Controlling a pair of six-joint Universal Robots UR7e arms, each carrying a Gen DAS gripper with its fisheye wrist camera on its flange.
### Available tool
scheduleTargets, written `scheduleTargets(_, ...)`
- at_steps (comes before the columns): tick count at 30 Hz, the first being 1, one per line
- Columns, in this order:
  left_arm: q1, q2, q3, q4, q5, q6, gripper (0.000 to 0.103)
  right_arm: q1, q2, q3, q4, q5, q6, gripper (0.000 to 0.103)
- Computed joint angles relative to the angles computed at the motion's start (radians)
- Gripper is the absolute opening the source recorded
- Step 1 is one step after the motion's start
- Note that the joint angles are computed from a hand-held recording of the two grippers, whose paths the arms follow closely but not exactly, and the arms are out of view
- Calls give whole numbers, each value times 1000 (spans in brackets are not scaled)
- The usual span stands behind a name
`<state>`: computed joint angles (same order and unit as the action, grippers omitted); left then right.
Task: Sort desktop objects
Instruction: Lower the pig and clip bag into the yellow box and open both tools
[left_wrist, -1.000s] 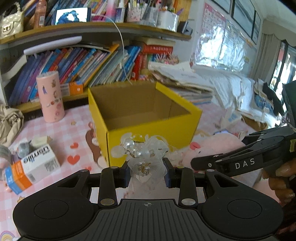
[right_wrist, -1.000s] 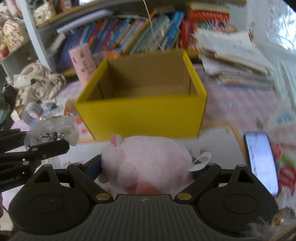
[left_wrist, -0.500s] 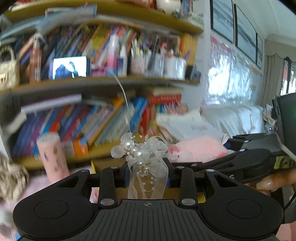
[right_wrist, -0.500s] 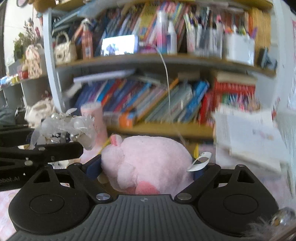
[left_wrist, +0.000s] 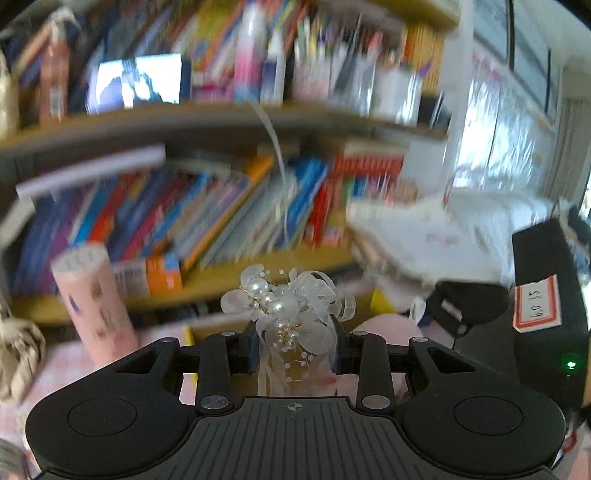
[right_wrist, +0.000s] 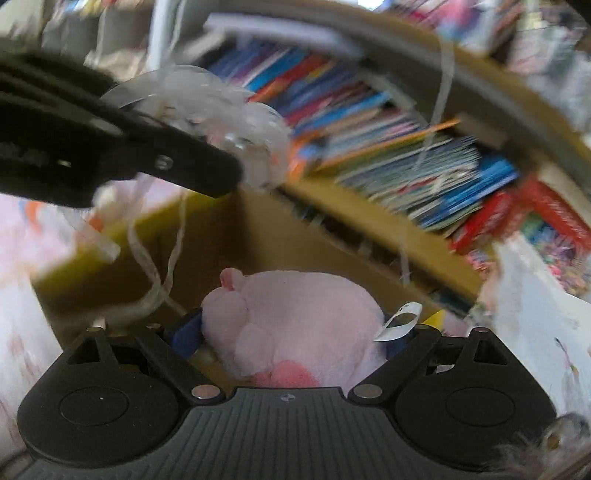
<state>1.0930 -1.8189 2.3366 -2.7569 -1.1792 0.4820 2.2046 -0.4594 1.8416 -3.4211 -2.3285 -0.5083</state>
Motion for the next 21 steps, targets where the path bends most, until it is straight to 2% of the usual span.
scheduleTargets(5,47,71,-1,12,35,-7,33,-29,0,-11,112,26,-21,92)
scheduleTargets(13,67,114,3,43,90,1,34,-59,-25,-48,322,85,76,92)
scheduleTargets(21,76,119,-12,104,102,-27,40,-63,-34,-56,402,107,128,96)
